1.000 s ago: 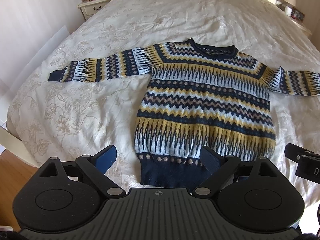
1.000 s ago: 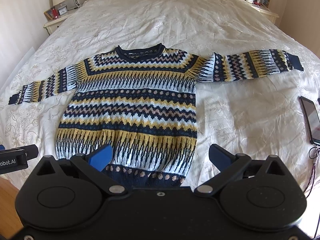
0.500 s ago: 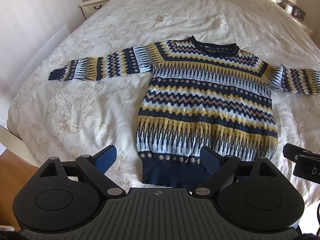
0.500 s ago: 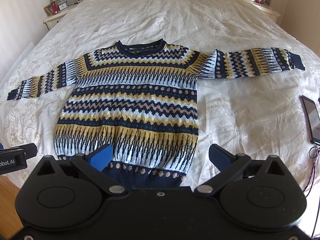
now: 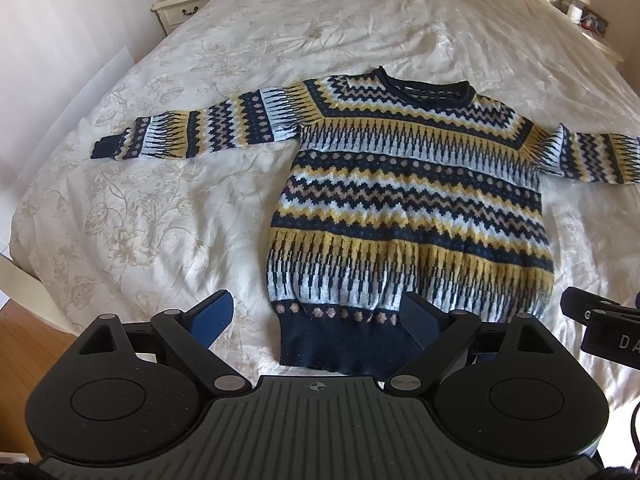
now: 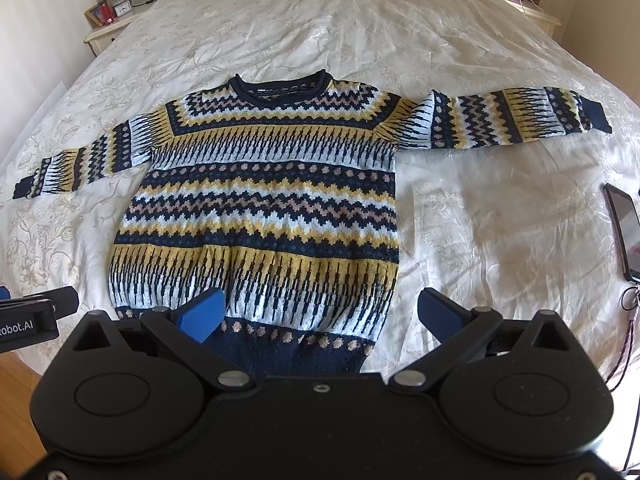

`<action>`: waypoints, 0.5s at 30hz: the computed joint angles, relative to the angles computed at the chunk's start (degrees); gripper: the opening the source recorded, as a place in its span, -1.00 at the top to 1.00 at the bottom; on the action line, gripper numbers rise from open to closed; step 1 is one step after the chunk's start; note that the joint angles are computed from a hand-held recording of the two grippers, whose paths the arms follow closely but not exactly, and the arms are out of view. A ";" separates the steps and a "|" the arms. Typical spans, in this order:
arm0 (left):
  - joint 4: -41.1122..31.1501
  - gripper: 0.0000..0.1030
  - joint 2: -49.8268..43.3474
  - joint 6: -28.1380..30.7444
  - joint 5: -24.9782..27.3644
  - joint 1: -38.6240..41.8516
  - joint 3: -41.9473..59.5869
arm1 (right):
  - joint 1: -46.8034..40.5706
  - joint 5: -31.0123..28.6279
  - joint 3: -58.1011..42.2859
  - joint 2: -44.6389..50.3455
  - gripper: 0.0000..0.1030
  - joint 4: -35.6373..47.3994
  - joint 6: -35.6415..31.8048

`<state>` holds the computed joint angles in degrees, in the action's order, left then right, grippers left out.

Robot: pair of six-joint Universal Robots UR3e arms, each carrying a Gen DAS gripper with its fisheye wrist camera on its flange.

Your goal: Fold small clothes

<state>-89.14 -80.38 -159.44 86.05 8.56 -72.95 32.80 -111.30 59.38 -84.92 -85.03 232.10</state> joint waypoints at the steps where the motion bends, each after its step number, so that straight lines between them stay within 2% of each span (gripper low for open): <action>1: -0.01 -0.77 -0.07 -0.01 -0.01 -0.02 0.02 | 0.12 -0.02 -0.29 0.29 -0.98 0.07 0.11; 15: 0.09 -0.77 -2.04 -0.67 0.83 -0.33 1.03 | -0.66 1.29 -0.95 1.50 -0.98 -0.38 -0.88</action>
